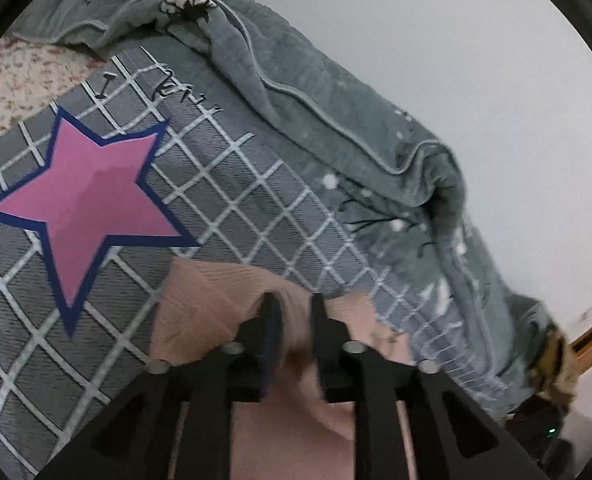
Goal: Fold small clothes
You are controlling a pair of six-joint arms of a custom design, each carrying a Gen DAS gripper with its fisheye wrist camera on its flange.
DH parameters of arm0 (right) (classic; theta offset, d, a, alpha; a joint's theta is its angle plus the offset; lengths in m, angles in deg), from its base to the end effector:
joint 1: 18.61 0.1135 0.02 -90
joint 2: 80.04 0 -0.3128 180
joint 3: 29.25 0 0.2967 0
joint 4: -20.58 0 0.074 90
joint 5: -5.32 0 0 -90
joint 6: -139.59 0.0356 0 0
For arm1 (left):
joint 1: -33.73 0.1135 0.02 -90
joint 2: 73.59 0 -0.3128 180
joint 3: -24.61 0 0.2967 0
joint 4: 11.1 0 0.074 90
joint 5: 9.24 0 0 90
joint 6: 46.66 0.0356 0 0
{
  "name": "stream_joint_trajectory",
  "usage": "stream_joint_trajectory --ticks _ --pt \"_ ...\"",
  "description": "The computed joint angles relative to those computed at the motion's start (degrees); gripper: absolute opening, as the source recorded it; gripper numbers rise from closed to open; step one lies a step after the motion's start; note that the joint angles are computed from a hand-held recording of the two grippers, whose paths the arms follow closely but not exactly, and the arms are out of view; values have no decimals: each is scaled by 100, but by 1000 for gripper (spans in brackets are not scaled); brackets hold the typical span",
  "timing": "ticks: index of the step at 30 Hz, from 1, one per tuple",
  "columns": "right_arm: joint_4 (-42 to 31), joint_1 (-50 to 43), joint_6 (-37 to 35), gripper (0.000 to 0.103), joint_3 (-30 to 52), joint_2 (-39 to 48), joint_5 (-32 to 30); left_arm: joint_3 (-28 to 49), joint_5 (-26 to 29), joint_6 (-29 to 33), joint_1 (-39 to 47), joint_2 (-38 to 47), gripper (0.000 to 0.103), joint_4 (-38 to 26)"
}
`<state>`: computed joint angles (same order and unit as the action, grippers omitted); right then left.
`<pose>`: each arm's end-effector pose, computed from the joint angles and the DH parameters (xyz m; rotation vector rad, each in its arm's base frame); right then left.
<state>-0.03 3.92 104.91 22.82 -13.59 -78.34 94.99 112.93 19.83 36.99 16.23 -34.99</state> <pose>0.2528 0.1006 0.2638 0.6977 2.1415 0.6395 0.3750 0.0024 0.2561 -0.2549 2.3114 -0.8300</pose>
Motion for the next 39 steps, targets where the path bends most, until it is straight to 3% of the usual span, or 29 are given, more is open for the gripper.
stream_joint_trajectory --ticks 3,5,12,16,25,32,36,38,39 --pt "125 37 -111 20 -146 79 286 -17 13 375 9 -14 49 -32" --pt "211 53 -122 26 -265 52 374 -75 -7 416 40 -47 54 58" --pt "-393 156 -164 27 -139 -35 663 -80 16 529 15 39 54 -122" --pt "-1170 599 -149 28 -36 -409 1357 -171 -150 856 -97 -175 54 -267" --pt "-2846 2538 676 28 -58 -823 2591 -1143 -293 2539 145 -1393 56 -932" --pt "-2641 3273 1206 28 -463 -897 2607 -1536 494 3860 954 -1844 56 -1871" --pt "-2493 3111 1331 29 -522 -792 2361 -1525 628 3827 1054 -1837 54 -1924" --pt "-2376 3049 1374 22 -616 -918 2293 -1482 731 3637 1087 -1752 54 -1824" --pt "-2351 3041 1357 10 -640 -963 2278 -1466 771 3559 1108 -1708 51 -1779"
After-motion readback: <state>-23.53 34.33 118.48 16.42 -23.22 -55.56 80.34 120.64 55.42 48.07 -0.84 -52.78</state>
